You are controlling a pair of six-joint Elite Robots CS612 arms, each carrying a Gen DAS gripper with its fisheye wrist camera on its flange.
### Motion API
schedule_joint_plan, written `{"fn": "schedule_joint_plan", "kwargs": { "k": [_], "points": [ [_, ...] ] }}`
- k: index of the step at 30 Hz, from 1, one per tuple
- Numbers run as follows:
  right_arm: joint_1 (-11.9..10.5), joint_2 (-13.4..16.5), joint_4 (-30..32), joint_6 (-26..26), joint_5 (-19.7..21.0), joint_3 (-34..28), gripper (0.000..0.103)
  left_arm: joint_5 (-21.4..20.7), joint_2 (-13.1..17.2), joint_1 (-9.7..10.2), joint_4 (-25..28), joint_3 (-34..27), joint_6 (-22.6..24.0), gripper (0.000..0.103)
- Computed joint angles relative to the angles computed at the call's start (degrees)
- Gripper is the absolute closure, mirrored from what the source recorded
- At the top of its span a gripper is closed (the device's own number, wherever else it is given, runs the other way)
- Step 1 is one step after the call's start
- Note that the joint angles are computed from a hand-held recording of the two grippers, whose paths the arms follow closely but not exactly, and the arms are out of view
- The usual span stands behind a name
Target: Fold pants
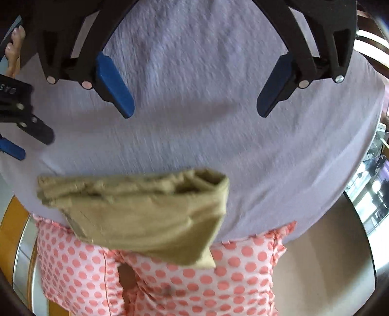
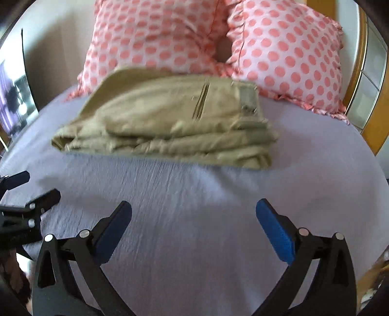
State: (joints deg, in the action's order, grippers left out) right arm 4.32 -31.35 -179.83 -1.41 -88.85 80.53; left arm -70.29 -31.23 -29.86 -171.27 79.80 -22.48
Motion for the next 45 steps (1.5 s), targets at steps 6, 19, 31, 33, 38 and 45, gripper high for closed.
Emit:
{"fn": "schedule_joint_plan", "kwargs": {
  "k": [6,19,31,33,38,45],
  "points": [
    [0.22,0.27,3.04,4.09,-0.7,-0.64,0.001,-1.18,0.18,0.31,-1.69,0.35,-1.27,0.002],
    [0.62,-0.11,3.43,5.57,-2.01,-0.09,0.001,0.02,0.5,-0.04,-5.18,1.15,-0.71,0.002],
    [0.59,-0.12,3.43,5.46,-1.91,-0.08,0.001,0.04,0.51,-0.05,-5.18,1.17,-0.79,0.002],
    [0.58,-0.13,3.4,5.48,-1.91,-0.07,0.001,0.06,0.52,-0.06,-5.22,1.18,-0.76,0.002],
    [0.59,-0.12,3.42,5.49,-1.92,-0.09,0.001,0.08,0.52,-0.07,-5.19,1.17,-0.8,0.002],
    [0.59,-0.11,3.4,5.46,-1.9,-0.09,0.001,0.09,0.53,-0.07,-5.2,1.16,-0.82,0.002]
  ]
}}
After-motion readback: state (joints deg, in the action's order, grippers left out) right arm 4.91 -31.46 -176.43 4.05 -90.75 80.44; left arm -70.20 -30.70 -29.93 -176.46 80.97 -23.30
